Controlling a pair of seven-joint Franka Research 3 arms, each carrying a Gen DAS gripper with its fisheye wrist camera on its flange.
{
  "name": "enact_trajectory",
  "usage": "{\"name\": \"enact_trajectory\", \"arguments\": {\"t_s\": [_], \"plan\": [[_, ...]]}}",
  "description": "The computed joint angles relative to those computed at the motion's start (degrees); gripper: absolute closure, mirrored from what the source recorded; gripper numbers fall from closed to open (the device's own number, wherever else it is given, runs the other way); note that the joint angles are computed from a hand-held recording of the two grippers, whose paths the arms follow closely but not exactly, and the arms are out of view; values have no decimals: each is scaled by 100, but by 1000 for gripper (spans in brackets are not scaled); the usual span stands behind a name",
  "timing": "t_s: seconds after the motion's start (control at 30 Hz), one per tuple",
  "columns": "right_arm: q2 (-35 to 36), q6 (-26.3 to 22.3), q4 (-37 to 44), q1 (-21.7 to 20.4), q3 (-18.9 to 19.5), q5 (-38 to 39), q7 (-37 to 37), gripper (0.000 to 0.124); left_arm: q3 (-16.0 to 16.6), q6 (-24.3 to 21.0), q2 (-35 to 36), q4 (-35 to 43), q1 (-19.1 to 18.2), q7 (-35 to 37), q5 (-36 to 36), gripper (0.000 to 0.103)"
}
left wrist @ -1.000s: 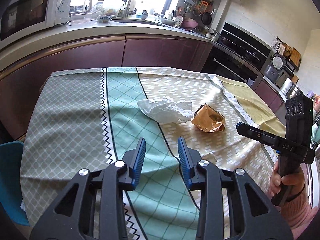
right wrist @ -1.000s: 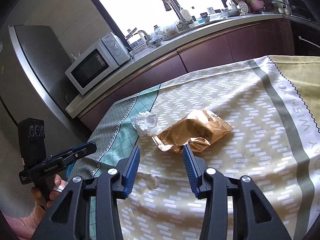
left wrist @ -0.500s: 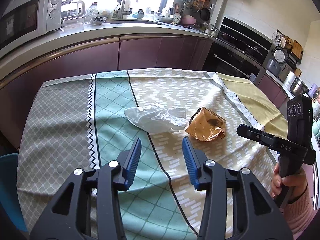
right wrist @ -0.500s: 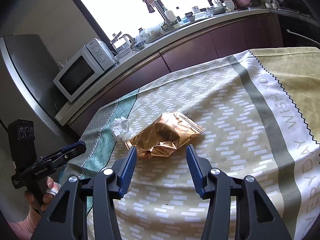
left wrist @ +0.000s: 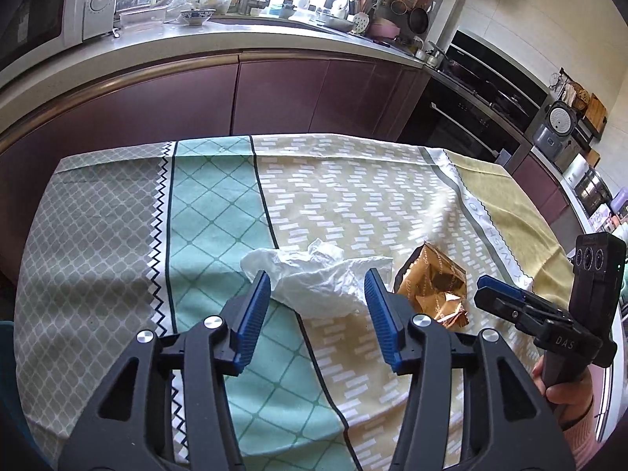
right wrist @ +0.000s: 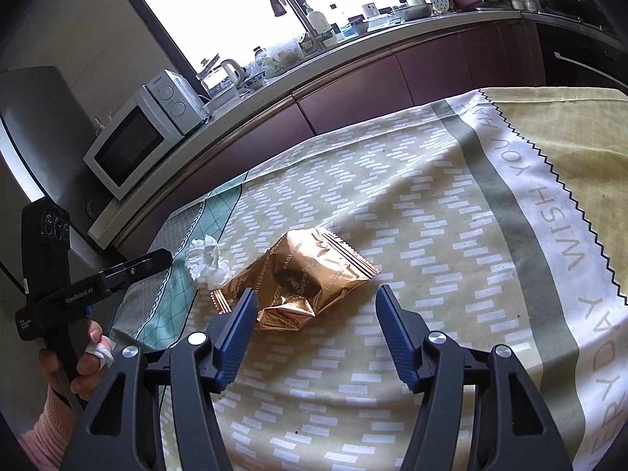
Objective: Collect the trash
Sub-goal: 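Grasp the white tissue with the left tool while the right tool grasps the gold wrapper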
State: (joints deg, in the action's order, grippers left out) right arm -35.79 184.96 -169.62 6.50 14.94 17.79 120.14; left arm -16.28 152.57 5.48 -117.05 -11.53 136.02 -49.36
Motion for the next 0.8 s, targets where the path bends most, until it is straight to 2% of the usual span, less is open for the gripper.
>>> {"name": "enact_trajectory", "arguments": {"t_s": [0.2,0.37,0.43,0.47,0.53,0.63,0.8], "plan": [[268,-149,209,-51,-24,-76,-47,60,-99,95,303,157,-60,-417,659,54],[431,-204,368,-123,33,-186,-86,56,-217,193,439,138,-47,-669,1058,64],[464,-291,439,-253,166,-261,-75,59,-269,308,445,89,-33,-686,1122,65],[471,-337,465,-304,224,-294,-50,59,-302,332,442,78,-16,-663,1113,69],[415,-524,523,-639,546,-431,126,73,-345,337,438,62,3,-640,1103,73],[410,-616,542,-729,582,-611,277,87,-386,403,359,-40,12,-555,1047,78],[470,-376,443,-334,152,-611,226,98,-358,448,189,-206,-7,-436,877,83]]}}
